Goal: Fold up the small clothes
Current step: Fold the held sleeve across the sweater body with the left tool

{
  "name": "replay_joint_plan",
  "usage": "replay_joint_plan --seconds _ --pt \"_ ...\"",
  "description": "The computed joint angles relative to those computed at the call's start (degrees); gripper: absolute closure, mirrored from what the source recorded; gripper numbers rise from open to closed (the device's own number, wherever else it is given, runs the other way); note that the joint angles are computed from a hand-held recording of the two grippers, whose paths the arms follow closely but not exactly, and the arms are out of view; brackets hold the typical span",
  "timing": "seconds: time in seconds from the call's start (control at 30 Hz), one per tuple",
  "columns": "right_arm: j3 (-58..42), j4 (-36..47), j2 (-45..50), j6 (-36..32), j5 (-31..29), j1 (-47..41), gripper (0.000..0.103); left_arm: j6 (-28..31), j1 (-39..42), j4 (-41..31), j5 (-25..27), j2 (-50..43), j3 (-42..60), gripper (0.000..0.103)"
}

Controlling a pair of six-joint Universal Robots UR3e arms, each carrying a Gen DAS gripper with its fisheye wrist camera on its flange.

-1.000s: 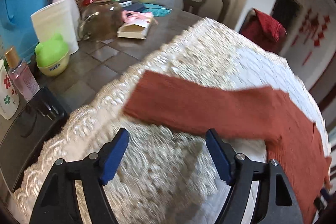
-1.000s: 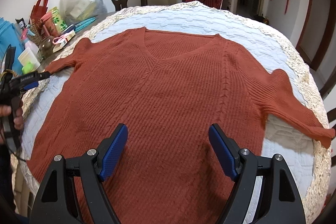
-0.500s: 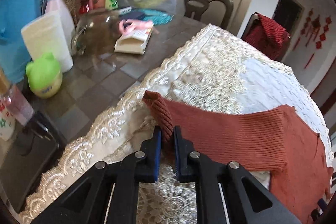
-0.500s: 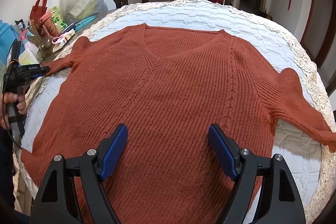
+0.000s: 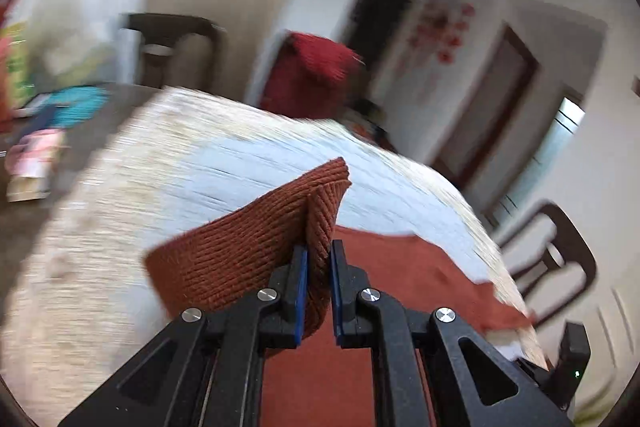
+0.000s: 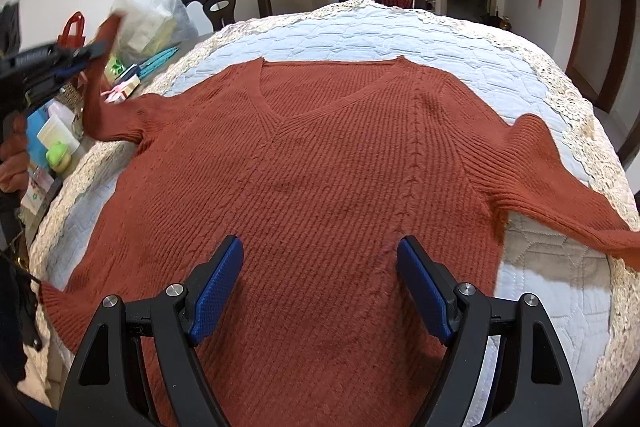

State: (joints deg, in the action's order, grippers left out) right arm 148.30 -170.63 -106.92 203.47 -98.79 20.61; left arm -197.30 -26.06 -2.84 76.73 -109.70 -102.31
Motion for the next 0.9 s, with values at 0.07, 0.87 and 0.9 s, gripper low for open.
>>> replay_joint_plan --seconds 0.07,0.87,0.9 --pt "0.67 1.00 -1.67 0.21 0.10 -0.45 0.024 1.77 -1.76 -2.85 -4.18 -5.13 5.03 0.091" --pt "-11.27 -7.14 18.80 -4.11 10.79 -7.78 0.064 7.08 4.19 -4.06 6.77 -4.60 -4.03 0.063" --pt "-11.98 -6.56 18.81 -4.43 10.71 -7.47 0.083 7.03 3.44 -4.30 7.74 -6.12 -2.38 0.063"
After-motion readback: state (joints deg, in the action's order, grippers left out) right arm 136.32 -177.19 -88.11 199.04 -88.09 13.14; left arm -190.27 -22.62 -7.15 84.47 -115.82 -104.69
